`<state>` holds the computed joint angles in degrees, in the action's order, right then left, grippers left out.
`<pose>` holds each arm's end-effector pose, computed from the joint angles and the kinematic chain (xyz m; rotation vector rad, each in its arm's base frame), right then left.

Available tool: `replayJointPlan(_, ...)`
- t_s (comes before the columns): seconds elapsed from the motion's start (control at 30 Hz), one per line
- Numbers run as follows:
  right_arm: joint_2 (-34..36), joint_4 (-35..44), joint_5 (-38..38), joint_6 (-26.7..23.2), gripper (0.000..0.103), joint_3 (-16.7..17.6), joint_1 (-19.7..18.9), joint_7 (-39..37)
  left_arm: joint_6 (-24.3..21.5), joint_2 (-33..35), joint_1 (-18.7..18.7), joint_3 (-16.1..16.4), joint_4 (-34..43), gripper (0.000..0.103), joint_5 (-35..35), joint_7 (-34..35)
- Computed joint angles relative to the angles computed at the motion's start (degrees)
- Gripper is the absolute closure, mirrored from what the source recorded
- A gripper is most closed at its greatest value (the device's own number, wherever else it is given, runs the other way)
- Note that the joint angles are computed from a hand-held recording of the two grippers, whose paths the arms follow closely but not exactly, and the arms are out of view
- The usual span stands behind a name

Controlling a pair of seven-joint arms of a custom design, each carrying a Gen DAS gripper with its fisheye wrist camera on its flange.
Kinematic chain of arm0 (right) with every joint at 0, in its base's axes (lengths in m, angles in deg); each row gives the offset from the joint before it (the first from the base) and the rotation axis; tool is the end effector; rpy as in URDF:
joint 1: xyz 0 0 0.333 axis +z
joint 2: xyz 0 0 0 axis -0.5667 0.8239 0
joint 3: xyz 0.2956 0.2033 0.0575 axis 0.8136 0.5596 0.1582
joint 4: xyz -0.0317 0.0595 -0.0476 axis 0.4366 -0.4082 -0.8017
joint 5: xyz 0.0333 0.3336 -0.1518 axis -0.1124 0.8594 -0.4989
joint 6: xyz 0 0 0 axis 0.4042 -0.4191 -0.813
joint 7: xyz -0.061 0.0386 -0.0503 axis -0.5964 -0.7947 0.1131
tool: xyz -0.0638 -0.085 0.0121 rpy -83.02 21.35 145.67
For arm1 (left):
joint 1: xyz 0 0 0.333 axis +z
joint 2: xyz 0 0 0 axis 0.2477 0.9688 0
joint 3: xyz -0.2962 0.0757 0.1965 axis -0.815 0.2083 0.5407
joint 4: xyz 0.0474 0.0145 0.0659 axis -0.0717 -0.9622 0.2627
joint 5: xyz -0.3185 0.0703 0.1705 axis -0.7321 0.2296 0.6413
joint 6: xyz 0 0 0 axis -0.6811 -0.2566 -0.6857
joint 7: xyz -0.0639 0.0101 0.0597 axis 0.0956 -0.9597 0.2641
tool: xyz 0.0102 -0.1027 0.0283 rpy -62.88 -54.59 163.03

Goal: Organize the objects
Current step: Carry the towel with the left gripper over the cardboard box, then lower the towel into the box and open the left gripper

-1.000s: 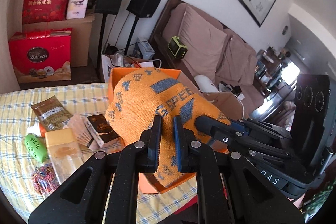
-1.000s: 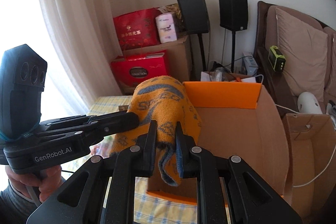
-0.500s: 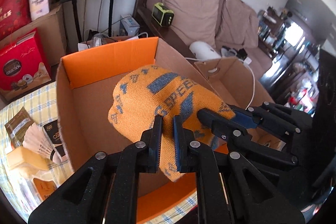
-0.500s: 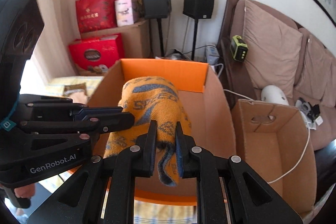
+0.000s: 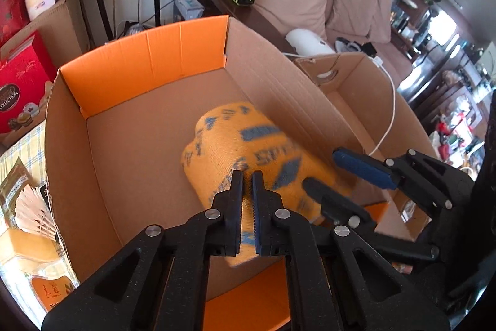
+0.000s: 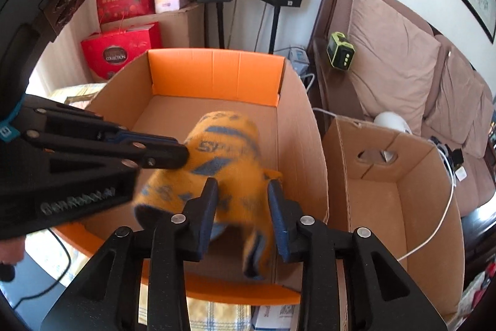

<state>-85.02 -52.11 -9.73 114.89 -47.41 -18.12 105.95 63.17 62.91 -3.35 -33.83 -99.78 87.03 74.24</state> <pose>0.4975 0.2235 0.5744 -2.1302 1.2921 -0.6218 0.5146 -0.3305 0.5833 -1.9062 2.1352 -0.8258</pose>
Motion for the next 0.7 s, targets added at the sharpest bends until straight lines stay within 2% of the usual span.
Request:
replayJointPlan(0.03,-0.1,-0.3,-0.6,0.2,0.071,0.0,-0.2,0.6,0.8,-0.7,0.3,0.0,-1.0,0.097,-1.1,0.1)
replayJointPlan(0.13,0.3,0.3,-2.5,-1.9,0.071,0.2,-0.7,3.4,2.1,-2.6,1.2,0.3,-3.3,0.081,-4.8,1.5)
replayJointPlan(0.2,0.3,0.3,-1.4,-2.0,0.071,-0.2,-0.5,3.5,2.3,-3.7,1.4,0.7,-4.4,0.079,-4.5,1.2)
replayJointPlan(0.23,0.1,0.2,1.2,-1.7,0.071,-0.6,-0.1,2.0,1.7,-3.8,1.5,0.9,-4.2,0.077,-3.9,1.0)
replayJointPlan(0.33,-0.4,0.2,5.1,-2.0,0.071,-0.8,0.2,0.6,-3.2,-2.9,1.4,1.2,-2.1,0.056,-0.4,-1.3)
replayJointPlan(0.5,-1.3,0.4,8.8,-2.3,0.071,-0.8,0.5,0.2,-11.2,1.1,0.8,0.8,2.6,0.057,1.5,-1.1)
replayJointPlan(0.57,-2.1,-0.3,10.9,-1.7,0.071,-0.9,0.7,-0.6,-14.0,2.6,0.6,0.7,4.4,0.072,2.2,-1.1)
replayJointPlan(0.7,-3.6,-1.5,13.4,-1.0,0.069,-0.8,0.6,-1.9,-16.7,4.2,0.3,0.9,5.8,0.076,3.2,-2.2)
